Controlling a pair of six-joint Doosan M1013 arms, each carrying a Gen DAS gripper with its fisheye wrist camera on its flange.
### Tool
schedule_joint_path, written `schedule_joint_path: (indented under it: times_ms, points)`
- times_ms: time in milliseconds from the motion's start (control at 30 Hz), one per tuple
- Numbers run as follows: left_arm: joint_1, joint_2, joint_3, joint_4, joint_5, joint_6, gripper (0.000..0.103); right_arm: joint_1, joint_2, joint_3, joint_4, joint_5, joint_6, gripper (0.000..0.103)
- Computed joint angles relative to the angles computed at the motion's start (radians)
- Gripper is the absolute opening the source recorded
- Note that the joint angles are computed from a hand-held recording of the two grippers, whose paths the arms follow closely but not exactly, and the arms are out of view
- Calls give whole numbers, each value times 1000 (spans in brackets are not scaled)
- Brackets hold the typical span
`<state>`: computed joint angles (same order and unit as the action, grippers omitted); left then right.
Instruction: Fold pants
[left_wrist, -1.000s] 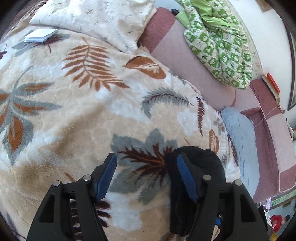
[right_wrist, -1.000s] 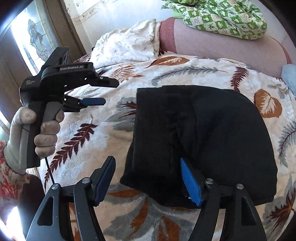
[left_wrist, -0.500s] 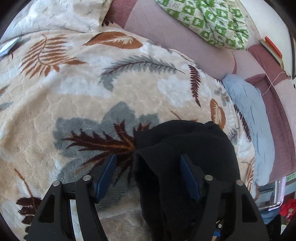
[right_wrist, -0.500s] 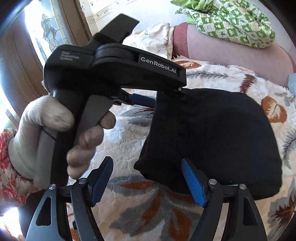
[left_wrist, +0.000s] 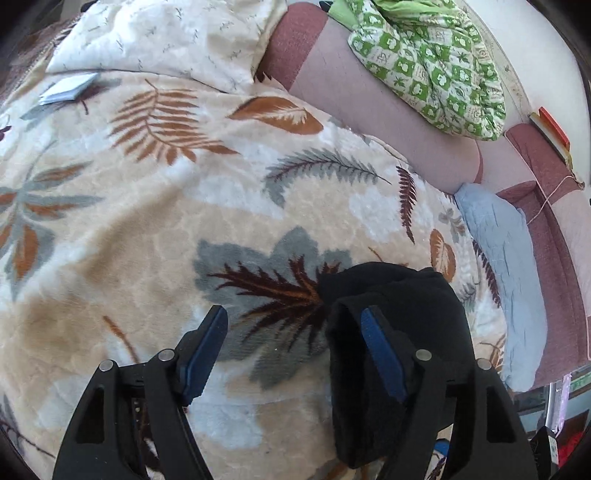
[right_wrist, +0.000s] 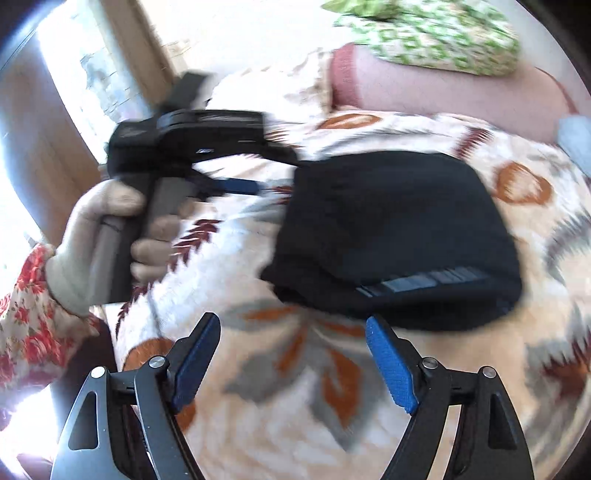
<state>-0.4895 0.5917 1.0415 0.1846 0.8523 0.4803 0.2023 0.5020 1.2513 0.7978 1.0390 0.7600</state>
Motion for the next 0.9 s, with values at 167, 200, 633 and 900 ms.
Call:
schedule_joint_path:
  times_ms: [167, 200, 633, 900]
  points:
    - [-60, -7, -30, 157, 80, -10, 75, -52, -33, 46, 8, -122, 114, 86]
    - [-76, 1, -47, 185, 101, 6, 75, -56, -34, 44, -10, -156, 154, 86]
    - [-119, 60, -88, 174, 268, -25, 77, -39, 57, -89, -267, -195, 469, 87]
    - [-144, -10, 10, 219, 167, -175, 77, -57, -7, 3, -119, -250, 395, 87]
